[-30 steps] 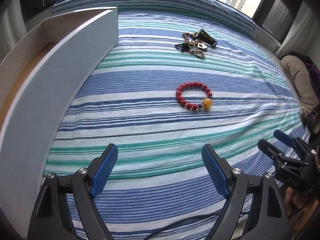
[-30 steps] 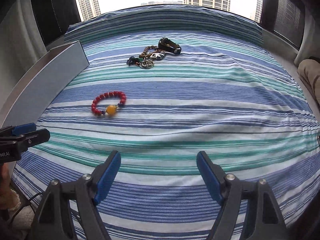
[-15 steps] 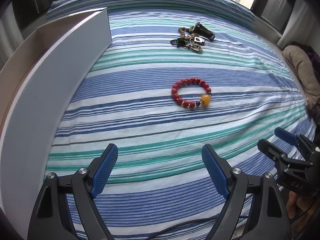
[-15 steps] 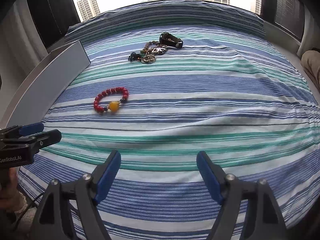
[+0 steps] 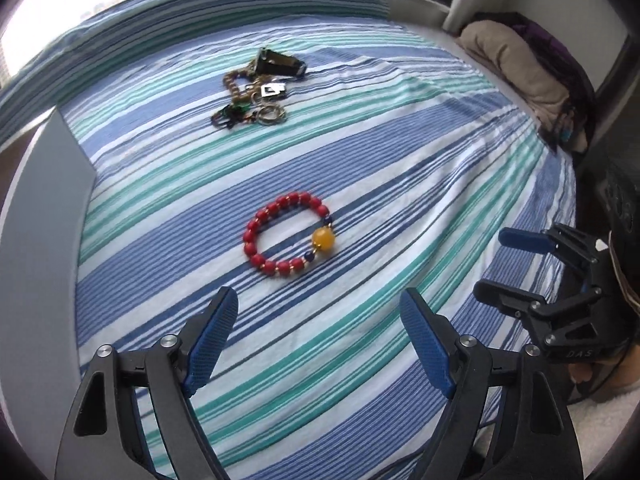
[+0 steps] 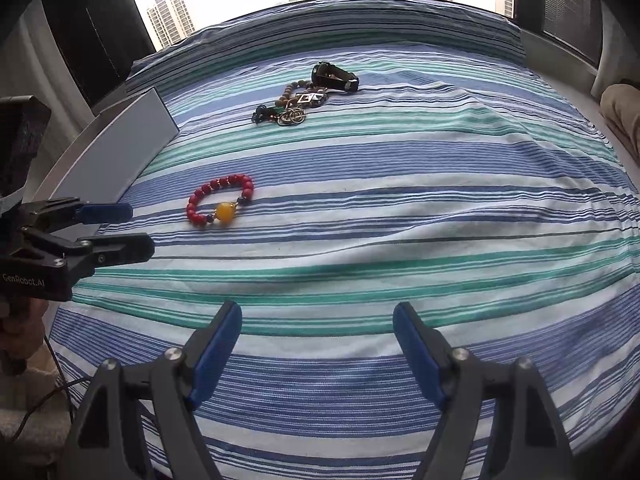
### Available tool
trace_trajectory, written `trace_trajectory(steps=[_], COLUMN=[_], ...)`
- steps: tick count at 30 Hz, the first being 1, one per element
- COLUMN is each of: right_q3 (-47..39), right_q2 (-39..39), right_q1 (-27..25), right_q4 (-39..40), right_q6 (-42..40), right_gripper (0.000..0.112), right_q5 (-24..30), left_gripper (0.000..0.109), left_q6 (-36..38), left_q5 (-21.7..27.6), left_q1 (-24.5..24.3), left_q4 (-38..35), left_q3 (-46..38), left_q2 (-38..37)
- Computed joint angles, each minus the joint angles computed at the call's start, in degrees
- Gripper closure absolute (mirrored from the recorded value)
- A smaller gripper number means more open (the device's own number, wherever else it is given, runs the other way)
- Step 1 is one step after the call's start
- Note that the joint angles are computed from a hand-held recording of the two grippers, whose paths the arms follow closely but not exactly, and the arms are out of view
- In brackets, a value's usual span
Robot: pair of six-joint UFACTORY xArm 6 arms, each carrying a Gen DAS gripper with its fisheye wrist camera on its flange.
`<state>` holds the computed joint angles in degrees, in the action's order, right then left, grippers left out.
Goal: Organize jewelry
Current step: 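Grasp the red bead bracelet with amber bead using the left gripper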
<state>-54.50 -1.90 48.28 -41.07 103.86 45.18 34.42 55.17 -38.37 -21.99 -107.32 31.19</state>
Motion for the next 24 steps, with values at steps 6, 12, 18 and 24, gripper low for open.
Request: trace_trajectory(steps=[6,12,18,24], right_q3=[2.16,4.09,5.69,5.87], right_q2=[-1.4,-3.04,-4.15,-4.38], right_q1=[0.43,0.87,0.86,0.61], right_q4=[-0.49,-1.36,-1.67,-1.52], right_q6=[2.84,5.51,7.46,7.26], right_gripper=[0.033,0.033,0.033,0.033], right_q5=[-0.85,-1.0,-1.68,-2.37], left_gripper=[0.061,0.083,0.074,0.072], left_q6=[3.93,0.29,-0.1,-1.73], left_q5=[7.23,10.53,9.03,14.04], left_q1=[-1.57,-2.12,-1.67,-1.92], left_q4=[-0.25,3.71,2.82,4.54], left_q3=[-13.07,-22.68,-22.64,-33.97], left_q2=[9.1,16.42,16.08,23.49])
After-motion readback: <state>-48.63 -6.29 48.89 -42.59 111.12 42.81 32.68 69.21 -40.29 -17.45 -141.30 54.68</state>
